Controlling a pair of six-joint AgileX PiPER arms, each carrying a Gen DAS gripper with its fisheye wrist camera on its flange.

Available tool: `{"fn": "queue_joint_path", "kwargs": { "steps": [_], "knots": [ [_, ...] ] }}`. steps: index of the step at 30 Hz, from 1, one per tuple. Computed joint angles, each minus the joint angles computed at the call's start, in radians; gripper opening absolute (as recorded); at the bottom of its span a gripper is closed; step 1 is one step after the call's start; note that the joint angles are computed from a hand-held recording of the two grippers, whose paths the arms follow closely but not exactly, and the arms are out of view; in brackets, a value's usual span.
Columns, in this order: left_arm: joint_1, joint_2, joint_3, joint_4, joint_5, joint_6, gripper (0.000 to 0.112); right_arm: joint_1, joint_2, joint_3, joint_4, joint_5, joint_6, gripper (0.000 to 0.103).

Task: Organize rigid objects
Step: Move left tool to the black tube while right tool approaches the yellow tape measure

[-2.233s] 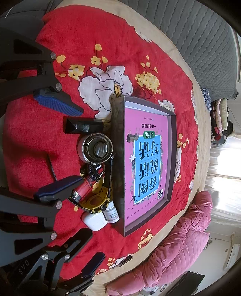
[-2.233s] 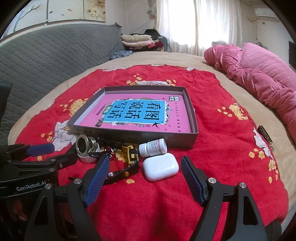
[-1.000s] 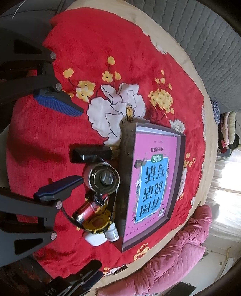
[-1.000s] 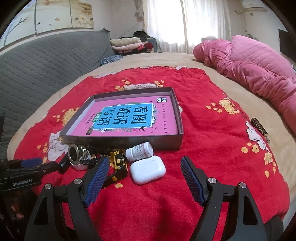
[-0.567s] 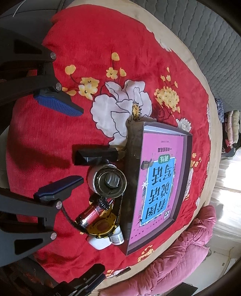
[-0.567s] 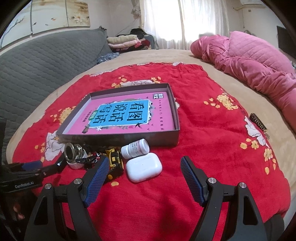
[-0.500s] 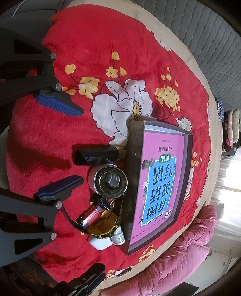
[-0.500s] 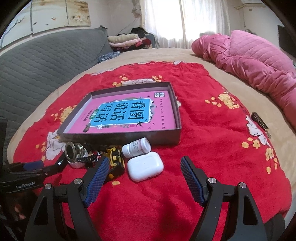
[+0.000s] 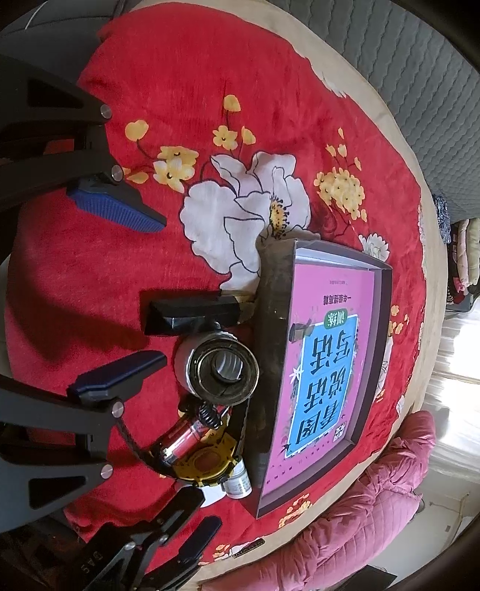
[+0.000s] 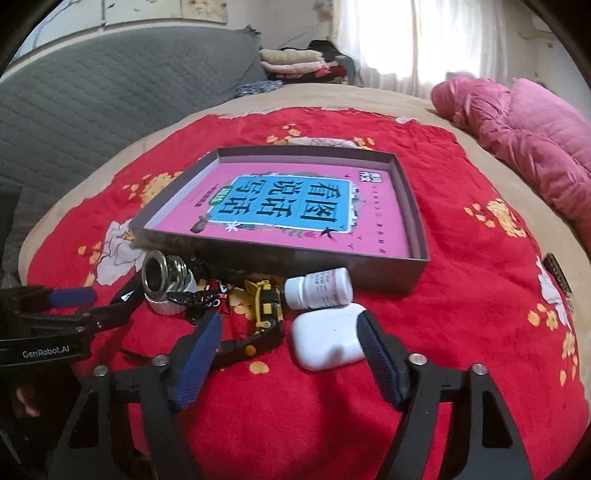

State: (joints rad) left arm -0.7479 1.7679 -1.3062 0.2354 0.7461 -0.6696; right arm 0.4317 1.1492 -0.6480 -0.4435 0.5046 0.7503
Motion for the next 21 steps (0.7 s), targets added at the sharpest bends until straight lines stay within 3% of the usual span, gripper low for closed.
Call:
{"fn": "queue_joint_path", "kwargs": {
  "steps": [10, 21],
  "knots": [
    [0.013, 0.033, -0.018, 0.005, 0.001, -0.004, 0.066, -0.068, 0.094, -0.022, 0.144, -0.058, -0.190, 0.042],
    [0.048, 0.077, -0.059, -0.034, -0.005, 0.043, 0.065, -0.091, 0.120, -0.024, 0.211, -0.104, -0.284, 0.038]
  ]
}}
